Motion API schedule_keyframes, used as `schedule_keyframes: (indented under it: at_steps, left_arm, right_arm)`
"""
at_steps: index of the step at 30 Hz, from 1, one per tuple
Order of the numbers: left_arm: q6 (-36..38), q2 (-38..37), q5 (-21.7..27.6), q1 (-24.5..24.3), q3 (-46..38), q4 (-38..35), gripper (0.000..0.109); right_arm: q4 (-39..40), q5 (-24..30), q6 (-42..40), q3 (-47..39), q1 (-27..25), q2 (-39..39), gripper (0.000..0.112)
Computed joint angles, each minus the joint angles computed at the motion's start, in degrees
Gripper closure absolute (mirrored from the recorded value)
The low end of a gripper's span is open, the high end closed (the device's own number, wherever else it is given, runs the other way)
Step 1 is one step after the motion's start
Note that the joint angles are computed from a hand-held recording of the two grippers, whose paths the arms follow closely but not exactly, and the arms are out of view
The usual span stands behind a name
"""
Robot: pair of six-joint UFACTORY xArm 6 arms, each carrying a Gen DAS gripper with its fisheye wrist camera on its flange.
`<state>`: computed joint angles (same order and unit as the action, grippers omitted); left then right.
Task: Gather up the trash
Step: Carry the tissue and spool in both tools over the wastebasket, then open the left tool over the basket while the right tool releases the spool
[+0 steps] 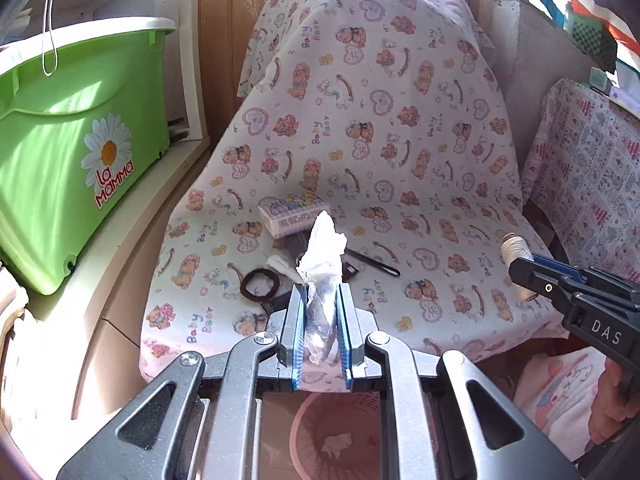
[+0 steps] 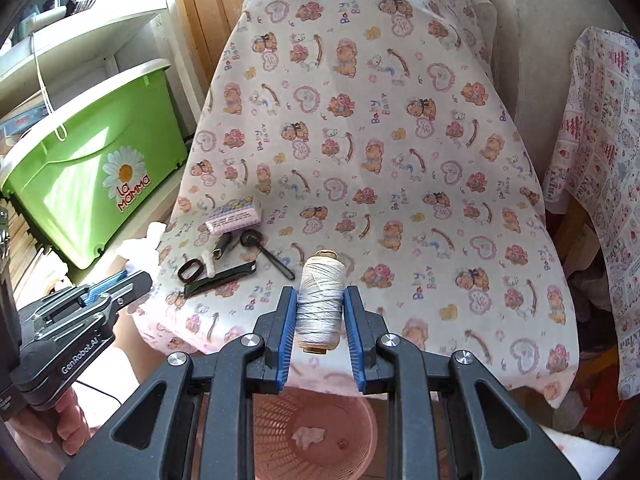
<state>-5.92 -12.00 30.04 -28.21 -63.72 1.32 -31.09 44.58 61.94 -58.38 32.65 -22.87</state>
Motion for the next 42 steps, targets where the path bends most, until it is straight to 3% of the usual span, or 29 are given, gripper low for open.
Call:
schedule_keyframes:
  at_steps: [3,6,8,12,20,25,33,35,42]
  left_arm:
    - [8.0,3.1,10.2,-0.9,-4.4,-4.0,0.094]
    - [11.2,2.9,14.0,-0.4,-4.4,-9.4,0.095]
    - [14.0,1.0,13.8,-0.8,-2.9,-11.9,0.095]
    - [14.2,0.8,17.6,-1.8,-2.6,-11.7,0.095]
    - [12.4,7.9,29.1,-2.0,-6.0,-10.4,0.095]
    - [3.8,14.5,31.9,-2.7,-8.3,-4.4,0.095]
    - [4.1,19.8,35.5,-2.8,-9.3,-7.4,0.093]
    - [4.9,20.9,34.3,-2.6,-8.7,-9.7,0.093]
    - [2.0,22.8,34.8,-4.3,-7.3,-5.6,0.088]
  right_arm:
    - [2.3,-0.5,-0.1,2.5,1.9,-2.4,0.087]
    - [4.0,-0.3,-0.4,4.4,3.4,-3.8,0.087]
    - [6.0,-0.4,-1.2,5.9,4.2,-4.8,0.087]
    - [11.5,-1.9,-1.7,9.5,4.6,-5.8,0.087]
    - [22.1,-3.2,-6.2,11.7,3.6,-1.1,0.087]
    - [24.5,-1.5,-6.7,10.8,3.7,4.2,0.087]
    - [34.7,-4.8,-10.5,13.1,0.7,10.4,0.087]
    - [35.9,-4.0,-10.9,13.3,-0.2,12.1,0.086]
    - [52.4,-11.1,-16.6,19.0,-2.6,14.1,0.086]
